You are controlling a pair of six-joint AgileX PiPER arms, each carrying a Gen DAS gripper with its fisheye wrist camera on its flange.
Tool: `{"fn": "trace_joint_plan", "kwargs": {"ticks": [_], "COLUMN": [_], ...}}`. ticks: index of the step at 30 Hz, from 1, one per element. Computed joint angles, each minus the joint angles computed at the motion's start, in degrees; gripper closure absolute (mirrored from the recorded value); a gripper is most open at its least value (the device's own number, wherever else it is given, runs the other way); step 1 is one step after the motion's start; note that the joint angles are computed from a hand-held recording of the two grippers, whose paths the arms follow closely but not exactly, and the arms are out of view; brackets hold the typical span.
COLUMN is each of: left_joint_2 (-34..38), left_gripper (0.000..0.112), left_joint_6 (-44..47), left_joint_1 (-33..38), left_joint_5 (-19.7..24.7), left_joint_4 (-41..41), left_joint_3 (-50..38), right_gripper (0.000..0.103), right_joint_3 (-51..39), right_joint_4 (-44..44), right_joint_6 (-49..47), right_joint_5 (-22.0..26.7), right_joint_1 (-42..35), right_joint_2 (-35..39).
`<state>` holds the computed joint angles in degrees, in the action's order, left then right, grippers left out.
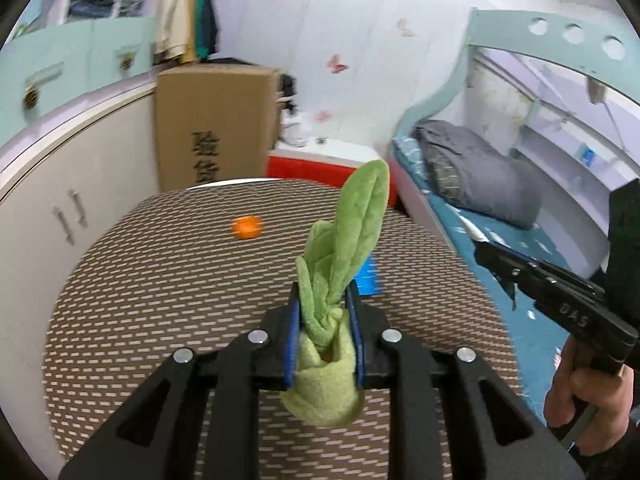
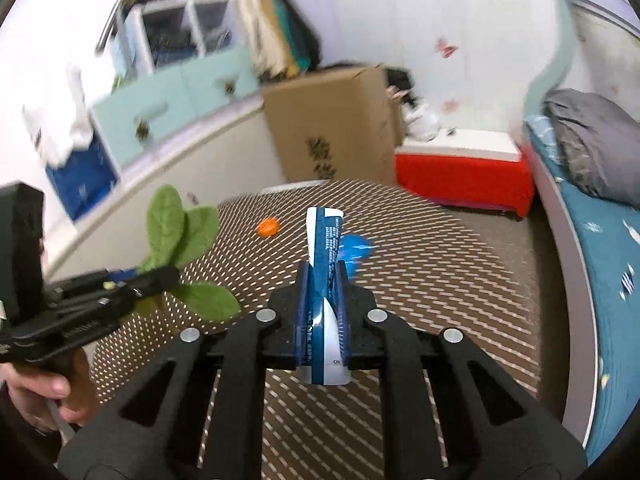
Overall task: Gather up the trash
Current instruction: 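Grasp the blue-white tube with the right gripper, then carry the plush leaves and tube to the bin and open both grippers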
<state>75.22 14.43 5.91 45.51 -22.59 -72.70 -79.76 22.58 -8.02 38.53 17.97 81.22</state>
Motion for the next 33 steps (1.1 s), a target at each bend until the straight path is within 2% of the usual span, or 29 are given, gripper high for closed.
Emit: {"fn": "trace_joint_plan", "kwargs": {"ticks": [7, 11, 14, 21, 24, 29, 31, 33], "left_joint_2": [3.4, 7.8, 12.1, 27.6, 35.3, 49.2, 53.8, 56.4], "left_gripper": [0.092, 0.092, 0.092, 0.092, 0.092, 0.091, 0.091, 0.089], "left_joint_6": [-16.7, -22.4, -24.7, -26.3, -27.5, -27.4, -28.9, -28.2], "left_joint_1": [-22.2, -31.3, -36.8, -44.9, -46.2, -47.3, -47.7, -47.8], "left_joint_5": [-2.6, -2.6, -2.5, 0.8, 3.9, 12.5, 16.5, 18.6], "left_joint_4": [13.0, 17.7, 19.5, 18.7, 17.0, 13.3, 14.1, 13.4], "left_joint_3": [-5.0, -8.9, -12.1, -23.9, -30.4, -45.2, -51.2, -55.9], "right_gripper": [0.090, 0.090, 0.090, 0.090, 0.090, 0.090, 0.090, 0.090], "right_joint_3": [11.6, 16.0, 18.6, 25.7, 27.1, 27.1, 27.1, 27.0], "right_joint_4": [16.1, 23.6, 25.7, 28.9, 30.1, 31.1, 31.4, 32.4], "right_joint_6": [-15.0, -22.6, -25.7, -32.0, -33.4, -34.5, -34.8, -35.3], "right_joint_5": [4.1, 7.5, 8.4, 6.1, 4.8, 3.7, 3.0, 2.7], "right_joint_1": [-22.9, -36.7, -43.1, -52.3, -54.4, -55.9, -56.1, -56.4], "right_joint_2": [-11.6, -12.4, -10.9, -3.0, 1.8, 7.3, 9.4, 11.6]}}
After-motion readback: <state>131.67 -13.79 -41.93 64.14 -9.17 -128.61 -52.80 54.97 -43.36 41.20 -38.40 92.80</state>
